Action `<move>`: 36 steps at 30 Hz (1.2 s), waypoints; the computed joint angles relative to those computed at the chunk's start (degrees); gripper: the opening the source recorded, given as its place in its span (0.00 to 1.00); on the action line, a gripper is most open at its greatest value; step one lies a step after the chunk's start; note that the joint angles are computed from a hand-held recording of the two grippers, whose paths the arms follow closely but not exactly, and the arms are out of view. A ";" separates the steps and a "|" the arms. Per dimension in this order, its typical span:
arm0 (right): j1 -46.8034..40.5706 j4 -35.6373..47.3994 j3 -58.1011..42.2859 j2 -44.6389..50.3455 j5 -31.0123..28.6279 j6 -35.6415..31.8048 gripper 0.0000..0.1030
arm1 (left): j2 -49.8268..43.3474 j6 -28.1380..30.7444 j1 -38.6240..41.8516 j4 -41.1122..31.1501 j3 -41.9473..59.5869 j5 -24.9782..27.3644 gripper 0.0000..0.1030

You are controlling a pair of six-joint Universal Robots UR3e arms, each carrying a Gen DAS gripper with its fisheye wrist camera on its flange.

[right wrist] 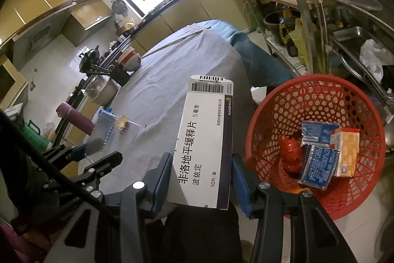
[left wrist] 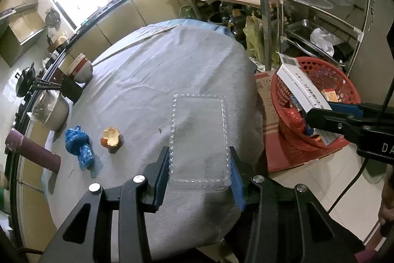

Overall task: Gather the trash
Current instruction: 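Hold the clear tray and white box above the red mesh basket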

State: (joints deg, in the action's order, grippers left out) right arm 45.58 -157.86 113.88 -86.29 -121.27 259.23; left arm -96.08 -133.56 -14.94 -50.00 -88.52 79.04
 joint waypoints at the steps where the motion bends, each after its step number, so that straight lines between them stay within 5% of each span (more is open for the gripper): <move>1: 0.14 0.04 0.27 -0.23 -0.13 0.22 0.49 | 0.01 -0.04 -0.23 -0.01 -0.02 0.07 0.45; 36: 3.18 -0.06 18.67 -13.72 -2.70 14.85 0.49 | -5.26 -1.97 -12.29 2.83 2.14 7.53 0.45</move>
State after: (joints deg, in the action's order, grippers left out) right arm 48.76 -157.92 132.54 -100.01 -123.97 274.08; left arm -101.34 -135.53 -27.23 -47.17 -86.38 86.57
